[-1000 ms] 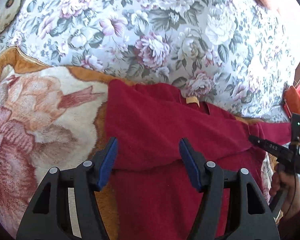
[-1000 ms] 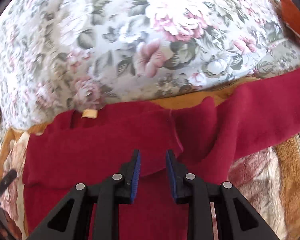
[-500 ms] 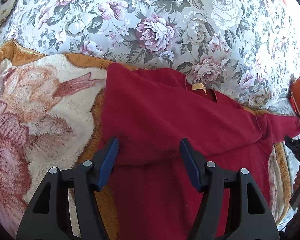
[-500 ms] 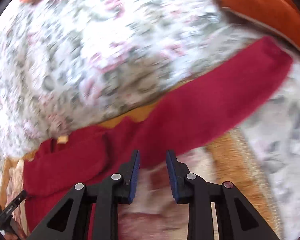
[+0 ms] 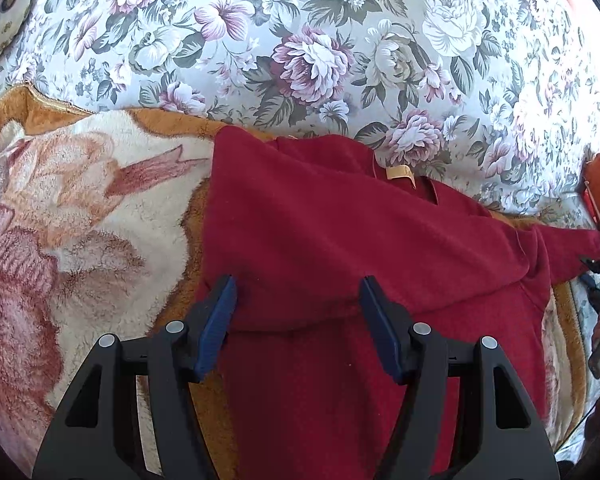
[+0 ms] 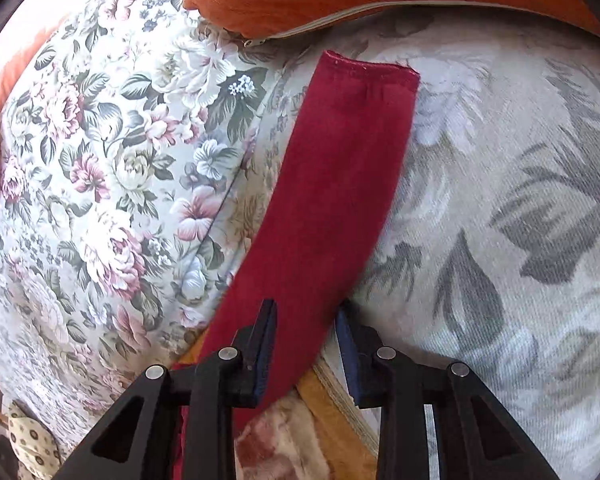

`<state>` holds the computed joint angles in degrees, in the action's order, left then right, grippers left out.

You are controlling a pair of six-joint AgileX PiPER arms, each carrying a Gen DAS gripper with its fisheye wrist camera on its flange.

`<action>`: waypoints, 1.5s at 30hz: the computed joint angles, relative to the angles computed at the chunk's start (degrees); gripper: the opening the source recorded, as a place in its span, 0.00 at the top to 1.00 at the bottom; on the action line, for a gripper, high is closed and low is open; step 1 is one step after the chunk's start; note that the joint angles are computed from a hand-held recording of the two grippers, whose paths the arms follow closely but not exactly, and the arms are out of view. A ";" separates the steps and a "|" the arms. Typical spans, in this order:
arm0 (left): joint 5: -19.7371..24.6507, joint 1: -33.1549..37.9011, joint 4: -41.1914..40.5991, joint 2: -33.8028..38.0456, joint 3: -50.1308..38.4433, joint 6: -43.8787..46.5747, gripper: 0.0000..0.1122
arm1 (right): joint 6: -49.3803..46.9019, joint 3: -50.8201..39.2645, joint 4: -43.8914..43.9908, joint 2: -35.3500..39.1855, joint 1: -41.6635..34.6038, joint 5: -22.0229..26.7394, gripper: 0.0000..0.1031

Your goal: Fold small clothes

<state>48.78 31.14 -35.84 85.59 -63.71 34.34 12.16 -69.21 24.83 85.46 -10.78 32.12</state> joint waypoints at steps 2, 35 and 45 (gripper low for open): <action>0.54 0.29 -0.46 0.20 -0.29 0.13 0.43 | 3.09 -1.26 -3.09 0.98 0.83 -1.23 0.83; 10.19 7.88 -13.68 4.97 -6.26 4.45 0.37 | -6.16 -24.62 -7.44 19.14 47.18 9.68 0.64; 14.56 2.67 -13.89 14.13 -16.05 -2.24 0.37 | -9.30 -9.35 -2.15 6.02 39.47 6.94 0.63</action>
<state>63.34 33.81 -49.72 99.72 -79.76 32.11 2.86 -78.57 22.68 91.49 28.69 39.07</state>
